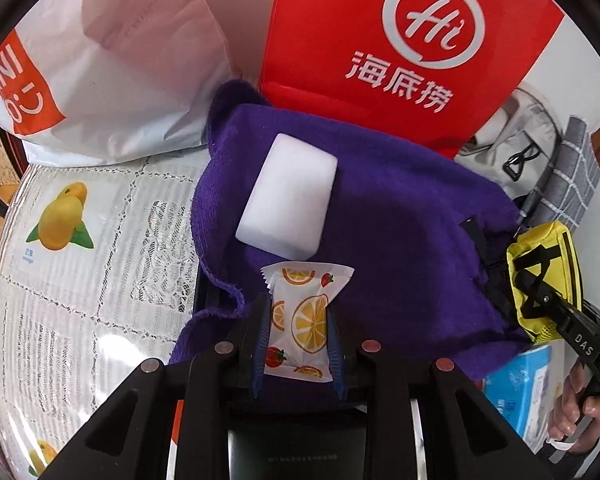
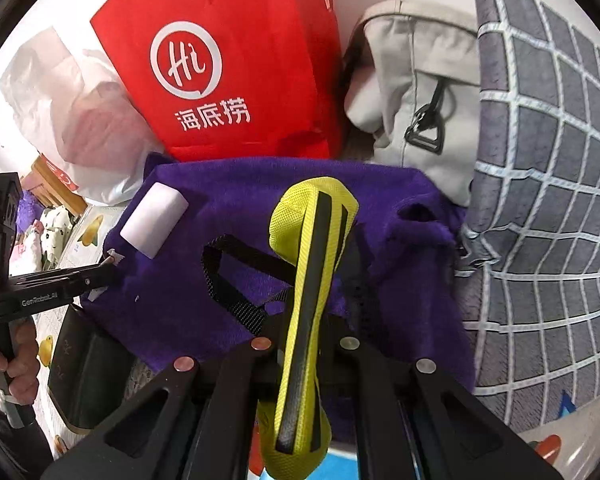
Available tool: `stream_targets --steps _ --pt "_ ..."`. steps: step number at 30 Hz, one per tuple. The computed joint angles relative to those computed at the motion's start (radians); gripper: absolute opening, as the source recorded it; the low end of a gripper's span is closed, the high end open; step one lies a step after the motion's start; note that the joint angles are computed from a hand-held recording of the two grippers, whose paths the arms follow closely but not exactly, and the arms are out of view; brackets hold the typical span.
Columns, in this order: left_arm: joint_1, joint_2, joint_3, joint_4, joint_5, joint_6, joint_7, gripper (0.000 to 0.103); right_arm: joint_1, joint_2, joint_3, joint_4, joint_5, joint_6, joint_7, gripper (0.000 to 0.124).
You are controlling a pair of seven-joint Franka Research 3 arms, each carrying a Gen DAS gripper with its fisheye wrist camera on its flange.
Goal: Organize soft objects
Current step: 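Carry the snack packet and the yellow pouch over the purple towel with both grippers, then lower and release the snack packet and yellow pouch onto the towel with both grippers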
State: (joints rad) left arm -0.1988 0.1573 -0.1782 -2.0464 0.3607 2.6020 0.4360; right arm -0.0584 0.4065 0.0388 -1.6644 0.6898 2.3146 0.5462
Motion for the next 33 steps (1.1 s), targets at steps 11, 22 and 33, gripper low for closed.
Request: stream_targets --steps 11,22,33 --pt "0.004 0.062 -0.002 0.053 -0.052 -0.023 0.057 0.026 0.007 0.068 0.003 0.065 -0.038 -0.105 0.042 0.005" --pt "-0.003 0.103 0.003 0.090 -0.064 -0.035 0.060 0.029 0.017 0.123 0.000 0.143 -0.112 -0.169 0.121 0.011" --pt "-0.003 0.069 0.007 0.059 -0.056 -0.017 0.050 0.064 0.033 0.082 0.003 0.092 -0.141 -0.024 0.094 0.052"
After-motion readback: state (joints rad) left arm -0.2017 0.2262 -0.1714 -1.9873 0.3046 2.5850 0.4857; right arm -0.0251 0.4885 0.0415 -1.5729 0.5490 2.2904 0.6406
